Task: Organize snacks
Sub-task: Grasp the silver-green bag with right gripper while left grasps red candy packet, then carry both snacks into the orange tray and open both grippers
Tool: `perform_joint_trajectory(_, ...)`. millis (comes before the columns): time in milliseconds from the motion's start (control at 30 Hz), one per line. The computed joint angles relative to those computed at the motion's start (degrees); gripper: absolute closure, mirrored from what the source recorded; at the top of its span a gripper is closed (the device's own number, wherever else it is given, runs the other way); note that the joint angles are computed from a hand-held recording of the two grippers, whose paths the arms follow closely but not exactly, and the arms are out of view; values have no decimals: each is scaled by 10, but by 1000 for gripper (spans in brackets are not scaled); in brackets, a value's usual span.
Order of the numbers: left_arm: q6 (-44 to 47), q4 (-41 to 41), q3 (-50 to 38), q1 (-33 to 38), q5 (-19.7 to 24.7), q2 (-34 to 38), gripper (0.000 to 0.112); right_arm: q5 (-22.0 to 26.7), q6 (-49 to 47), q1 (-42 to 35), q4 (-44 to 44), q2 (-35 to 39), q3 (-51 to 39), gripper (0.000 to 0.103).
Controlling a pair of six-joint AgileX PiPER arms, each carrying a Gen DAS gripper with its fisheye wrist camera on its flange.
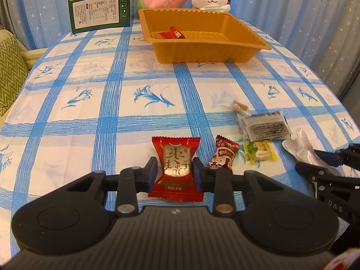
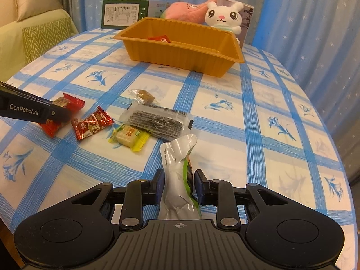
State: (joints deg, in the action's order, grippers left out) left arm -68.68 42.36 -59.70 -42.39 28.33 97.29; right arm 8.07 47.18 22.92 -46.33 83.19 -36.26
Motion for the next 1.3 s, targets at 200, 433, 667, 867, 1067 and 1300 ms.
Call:
perform_joint_trajectory(200, 3, 8, 6, 0, -1, -5, 86, -1, -50, -4, 58, 0, -2, 76)
perform_joint_trajectory(433, 1, 6, 9, -6, 10, -18, 88, 1, -59, -8, 84, -15, 4, 77)
perform_joint_trajectory(667, -4, 0, 4, -17, 27, -40, 88, 9, -91, -17, 136, -56, 7, 77)
perform_joint_trajectory(867, 4, -8, -19, -29, 42, -49, 88, 22, -150, -26, 205, -87, -5, 77)
perform_joint_trajectory(1067, 10, -14, -36, -37, 52, -51, 88, 32, -234, -37, 292, -102, -15, 77)
perform_joint_trajectory(1300, 18, -19, -51, -38, 63, -52, 88, 38, -299, -45, 359, -106, -23, 77)
